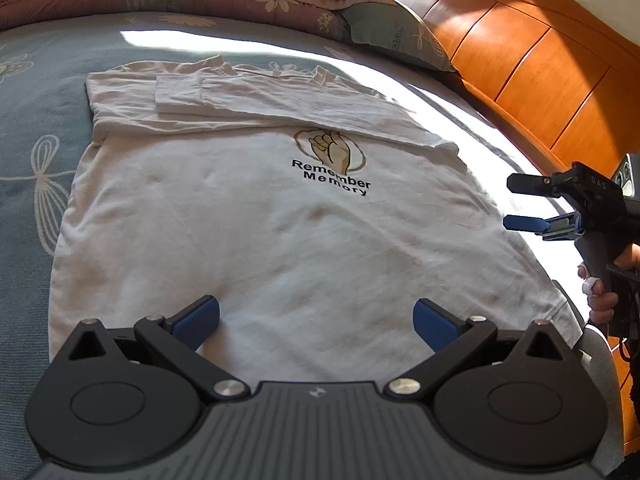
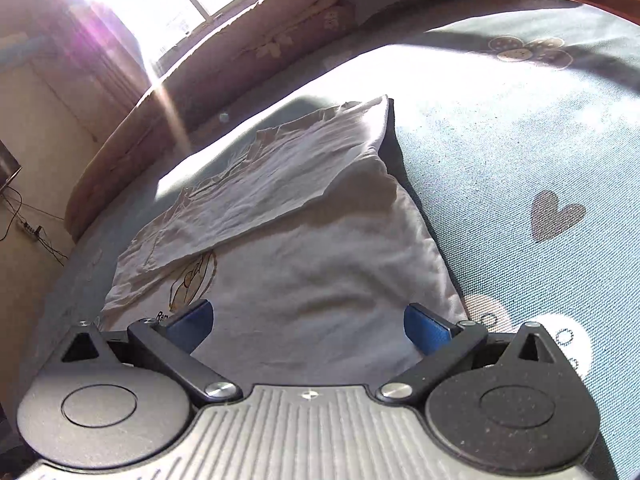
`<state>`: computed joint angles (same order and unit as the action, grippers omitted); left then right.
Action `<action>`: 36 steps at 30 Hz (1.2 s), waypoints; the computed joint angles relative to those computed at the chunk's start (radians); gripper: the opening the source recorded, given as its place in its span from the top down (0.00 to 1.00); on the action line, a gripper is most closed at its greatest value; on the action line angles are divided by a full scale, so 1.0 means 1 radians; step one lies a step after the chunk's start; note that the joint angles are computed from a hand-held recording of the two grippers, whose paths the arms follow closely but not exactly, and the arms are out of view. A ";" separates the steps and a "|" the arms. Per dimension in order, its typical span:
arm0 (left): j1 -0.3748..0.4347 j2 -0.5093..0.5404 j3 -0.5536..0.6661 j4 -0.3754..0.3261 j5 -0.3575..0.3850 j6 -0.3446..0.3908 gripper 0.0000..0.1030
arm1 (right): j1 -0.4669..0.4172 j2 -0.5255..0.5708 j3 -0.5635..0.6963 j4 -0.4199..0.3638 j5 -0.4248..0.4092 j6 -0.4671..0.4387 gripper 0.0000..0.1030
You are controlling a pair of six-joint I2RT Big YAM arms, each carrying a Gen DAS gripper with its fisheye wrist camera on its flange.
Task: Fold clothes
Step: 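Move both open tools back over the shirt hem, side by side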
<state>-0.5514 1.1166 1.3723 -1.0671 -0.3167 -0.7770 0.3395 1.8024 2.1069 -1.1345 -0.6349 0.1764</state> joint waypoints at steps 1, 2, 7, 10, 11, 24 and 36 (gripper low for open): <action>-0.001 0.000 -0.001 0.001 -0.003 -0.007 0.01 | -0.003 -0.023 -0.026 -0.014 -0.043 -0.032 0.00; -0.001 -0.001 -0.001 0.003 -0.006 -0.014 0.01 | -0.002 -0.048 -0.056 -0.021 -0.067 -0.063 0.00; 0.004 0.004 0.012 -0.015 0.003 -0.044 0.01 | 0.014 -0.135 -0.200 -0.008 0.021 -0.146 0.00; 0.005 0.030 0.054 -0.068 0.008 -0.048 0.01 | -0.005 -0.174 -0.264 0.052 -0.003 -0.138 0.00; 0.004 0.047 0.079 -0.096 0.006 -0.056 0.01 | -0.009 -0.175 -0.266 0.053 -0.008 -0.134 0.00; 0.056 0.283 0.293 0.018 0.214 0.144 0.01 | 0.010 -0.224 -0.344 0.122 0.047 -0.220 0.00; 0.029 0.240 0.252 -0.021 0.239 0.100 0.01 | -0.001 -0.243 -0.391 0.190 0.014 -0.203 0.00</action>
